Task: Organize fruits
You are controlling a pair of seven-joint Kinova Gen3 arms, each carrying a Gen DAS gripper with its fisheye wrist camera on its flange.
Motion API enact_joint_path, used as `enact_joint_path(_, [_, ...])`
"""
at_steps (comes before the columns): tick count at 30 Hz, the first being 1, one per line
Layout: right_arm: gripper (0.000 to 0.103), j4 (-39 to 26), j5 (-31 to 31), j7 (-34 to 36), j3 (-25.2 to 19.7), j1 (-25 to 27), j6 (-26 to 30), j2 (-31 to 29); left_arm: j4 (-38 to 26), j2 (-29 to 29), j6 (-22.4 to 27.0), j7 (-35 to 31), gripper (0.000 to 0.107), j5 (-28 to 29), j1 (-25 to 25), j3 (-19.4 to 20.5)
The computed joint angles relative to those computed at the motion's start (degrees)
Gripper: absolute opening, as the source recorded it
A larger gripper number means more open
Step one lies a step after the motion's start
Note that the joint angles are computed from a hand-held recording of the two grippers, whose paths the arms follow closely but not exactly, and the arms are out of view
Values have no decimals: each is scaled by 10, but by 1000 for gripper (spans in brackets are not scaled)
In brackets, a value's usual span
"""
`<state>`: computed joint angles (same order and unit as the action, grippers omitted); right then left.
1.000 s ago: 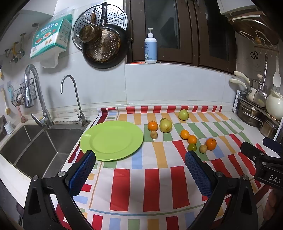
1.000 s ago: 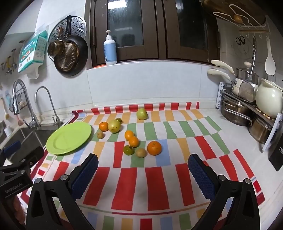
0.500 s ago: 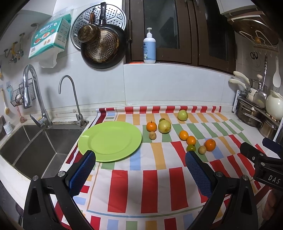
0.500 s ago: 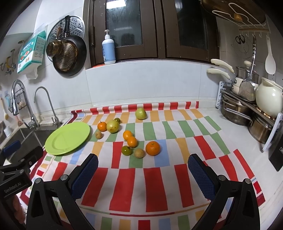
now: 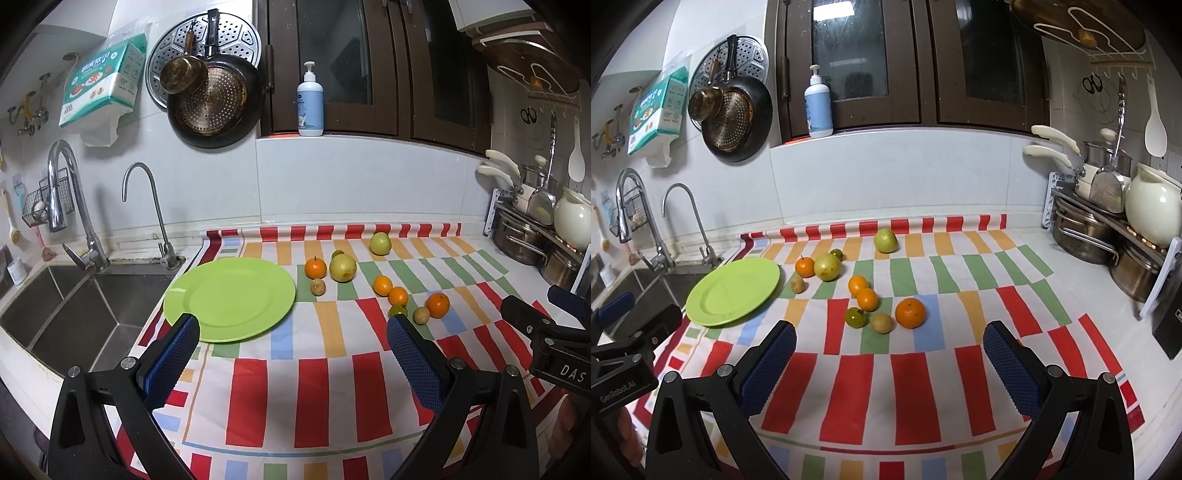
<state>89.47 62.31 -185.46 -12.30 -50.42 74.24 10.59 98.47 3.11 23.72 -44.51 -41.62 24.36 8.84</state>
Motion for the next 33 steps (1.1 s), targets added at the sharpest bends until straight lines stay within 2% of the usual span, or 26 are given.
enact_joint_path(6, [102, 3, 11, -7, -1, -6, 6, 1, 0, 0, 0, 5, 103, -4, 1, 0])
enact_joint_path(11, [102, 6, 19, -13, -4, -11, 12, 1, 8, -5, -3, 32, 103, -29, 4, 1])
enact_joint_path(33, [102, 9, 23, -13, -6, -10, 12, -2, 12, -9, -2, 42, 103, -39, -1, 10])
